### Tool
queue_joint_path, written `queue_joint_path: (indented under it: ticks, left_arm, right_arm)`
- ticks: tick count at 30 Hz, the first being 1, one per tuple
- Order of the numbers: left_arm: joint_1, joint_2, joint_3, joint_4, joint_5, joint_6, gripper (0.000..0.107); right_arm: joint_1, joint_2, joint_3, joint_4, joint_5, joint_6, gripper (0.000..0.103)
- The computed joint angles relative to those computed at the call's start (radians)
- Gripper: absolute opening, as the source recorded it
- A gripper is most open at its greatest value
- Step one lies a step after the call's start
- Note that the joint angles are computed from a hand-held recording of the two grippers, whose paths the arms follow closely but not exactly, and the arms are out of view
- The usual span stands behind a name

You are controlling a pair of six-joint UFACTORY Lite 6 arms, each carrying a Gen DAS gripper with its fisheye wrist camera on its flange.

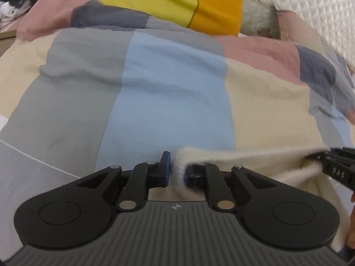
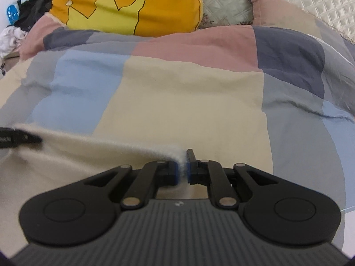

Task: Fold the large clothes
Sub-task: 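Lay the sweater down on the bed and open both tools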

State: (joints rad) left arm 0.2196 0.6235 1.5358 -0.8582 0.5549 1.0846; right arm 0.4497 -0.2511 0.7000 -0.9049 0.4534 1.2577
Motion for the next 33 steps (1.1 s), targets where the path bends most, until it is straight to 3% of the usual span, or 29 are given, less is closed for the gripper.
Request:
queue_joint_path:
  ticks: [2, 4, 7, 8, 11, 15, 18, 21, 27, 33]
  left_arm:
    - [-0.003, 0.023, 0.053, 0.115, 0.023, -0.124, 0.069]
    - [0.007, 0.06, 0.124, 0.172, 0.093, -0.189, 0.088]
    - [0.038, 0.075, 0.169, 0.11, 0.218, -0.095, 0.09]
    - [0.035, 0.059, 0.154, 0.106, 0.217, -0.078, 0.092]
    - [0.02, -0.02, 0.053, 0.069, 0.151, -0.012, 0.092]
    - [0.027, -0.098, -0.046, 0.013, 0.13, 0.03, 0.092]
    - [0.065, -0.174, -0.111, -0.068, 0.166, 0.083, 0.092]
    - [0.126, -0.236, -0.132, -0.144, 0.291, 0.138, 0.092]
    - [0.188, -0.447, -0.238, -0.144, 0.367, 0.147, 0.092]
    - [0.307, -0.705, -0.388, -0.125, 0.473, 0.136, 0.092]
  right_arm:
    - [-0.003, 0.002, 0.009, 0.04, 0.001, -0.049, 0.013]
    - [-0.009, 0.023, 0.033, 0.075, 0.006, -0.096, 0.014]
    - [-0.007, 0.021, 0.065, 0.154, 0.039, -0.176, 0.038]
    - [-0.003, 0.02, 0.078, 0.19, 0.054, -0.218, 0.053]
    - [-0.014, -0.013, 0.082, 0.312, 0.033, -0.362, 0.065]
    - [-0.057, -0.069, 0.065, 0.606, -0.035, -0.603, 0.081]
    - [-0.023, -0.118, 0.053, 0.619, -0.02, -0.572, 0.081]
    - [0.065, -0.171, 0.052, 0.458, 0.04, -0.398, 0.081]
    - [0.193, -0.291, 0.065, 0.359, 0.178, -0.22, 0.081]
    - [0.534, -0.425, 0.091, 0.193, 0.484, 0.033, 0.081]
